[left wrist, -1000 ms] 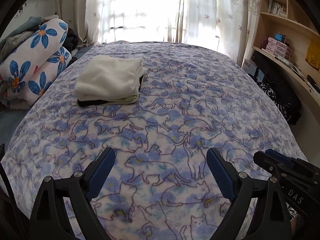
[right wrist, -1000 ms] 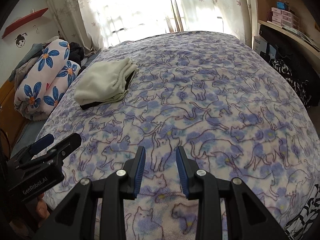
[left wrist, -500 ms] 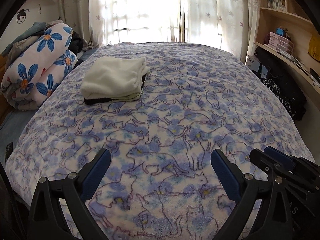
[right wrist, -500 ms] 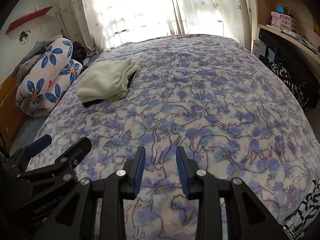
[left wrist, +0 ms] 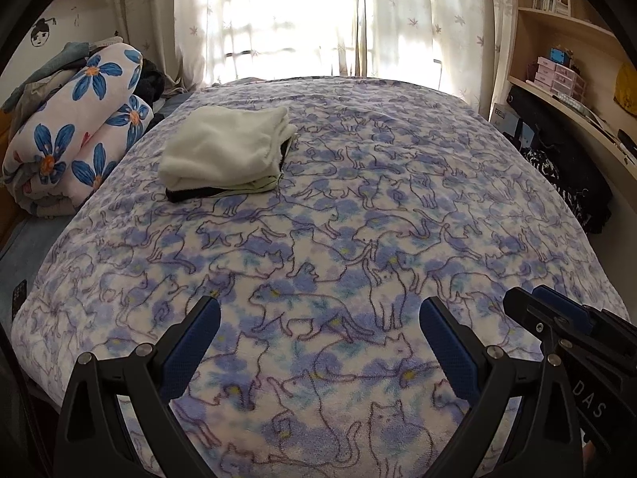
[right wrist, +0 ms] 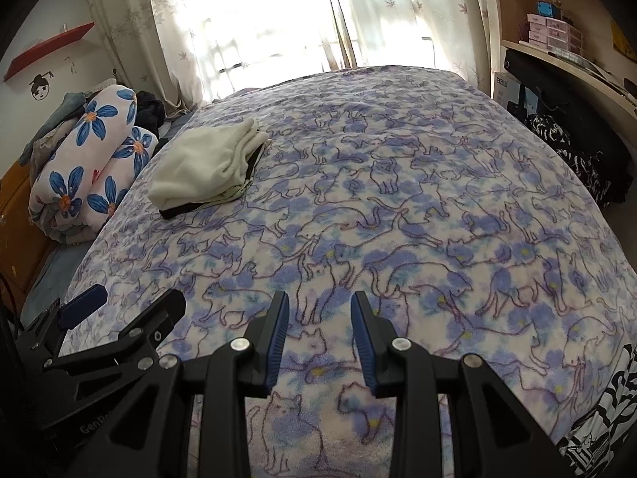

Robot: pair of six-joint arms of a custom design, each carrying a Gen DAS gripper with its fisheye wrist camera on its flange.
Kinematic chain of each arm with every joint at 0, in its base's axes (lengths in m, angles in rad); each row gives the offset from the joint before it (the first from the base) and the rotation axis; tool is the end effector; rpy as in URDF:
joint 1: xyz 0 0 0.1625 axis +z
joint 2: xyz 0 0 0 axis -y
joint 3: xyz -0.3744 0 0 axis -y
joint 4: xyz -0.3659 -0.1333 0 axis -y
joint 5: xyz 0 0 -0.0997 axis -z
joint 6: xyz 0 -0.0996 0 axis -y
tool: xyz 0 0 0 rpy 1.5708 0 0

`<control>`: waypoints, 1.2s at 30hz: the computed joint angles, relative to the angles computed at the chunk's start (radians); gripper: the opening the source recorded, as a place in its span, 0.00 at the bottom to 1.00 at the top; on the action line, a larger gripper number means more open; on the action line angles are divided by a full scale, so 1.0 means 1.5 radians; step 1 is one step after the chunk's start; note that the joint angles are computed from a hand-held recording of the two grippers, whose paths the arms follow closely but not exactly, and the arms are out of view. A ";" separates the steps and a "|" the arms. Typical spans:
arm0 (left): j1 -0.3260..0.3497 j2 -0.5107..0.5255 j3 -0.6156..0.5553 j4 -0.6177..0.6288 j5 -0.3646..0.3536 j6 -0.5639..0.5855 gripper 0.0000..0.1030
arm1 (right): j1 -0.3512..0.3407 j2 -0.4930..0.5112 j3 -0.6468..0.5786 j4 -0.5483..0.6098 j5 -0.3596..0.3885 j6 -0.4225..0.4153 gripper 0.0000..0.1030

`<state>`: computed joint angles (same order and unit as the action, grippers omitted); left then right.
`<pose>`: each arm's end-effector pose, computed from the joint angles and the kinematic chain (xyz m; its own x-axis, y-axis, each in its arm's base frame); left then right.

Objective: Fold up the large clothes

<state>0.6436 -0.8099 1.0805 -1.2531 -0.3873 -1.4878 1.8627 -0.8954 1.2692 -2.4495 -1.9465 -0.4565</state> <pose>-0.4029 -0.5842 0.2492 -0.6479 -0.4469 -0.6169 0.2389 0.6498 -0.7216 0.2961 -0.6490 0.2882 -0.7345 -0.4572 0.5015 -0.6413 0.7093 -0.2926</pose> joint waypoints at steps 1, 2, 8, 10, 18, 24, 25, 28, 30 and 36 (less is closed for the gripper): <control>0.000 0.000 0.002 -0.006 -0.001 0.003 0.97 | 0.000 0.000 0.000 0.001 0.000 0.000 0.31; 0.001 -0.002 0.006 -0.012 -0.002 0.005 0.97 | -0.001 0.000 -0.001 0.001 0.001 -0.001 0.31; 0.004 -0.006 0.018 -0.034 -0.010 0.016 0.97 | -0.003 0.000 0.001 0.001 0.000 -0.001 0.31; 0.005 -0.006 0.018 -0.035 -0.013 0.016 0.97 | -0.004 0.000 0.002 0.000 -0.001 -0.001 0.31; 0.006 -0.009 0.025 -0.044 -0.015 0.020 0.97 | -0.008 -0.002 0.014 -0.012 -0.004 -0.001 0.31; 0.011 -0.013 0.040 -0.082 -0.023 0.035 0.97 | -0.009 -0.003 0.015 -0.013 -0.002 -0.002 0.31; 0.011 -0.013 0.041 -0.082 -0.024 0.035 0.97 | -0.009 -0.003 0.016 -0.015 -0.003 -0.004 0.31; 0.011 -0.013 0.041 -0.079 -0.023 0.035 0.97 | -0.009 -0.002 0.015 -0.013 -0.002 -0.003 0.31; 0.011 -0.013 0.041 -0.083 -0.023 0.036 0.97 | -0.010 -0.003 0.015 -0.011 -0.001 0.001 0.31; 0.012 -0.013 0.041 -0.079 -0.022 0.035 0.97 | -0.012 -0.001 0.018 -0.020 -0.004 -0.005 0.31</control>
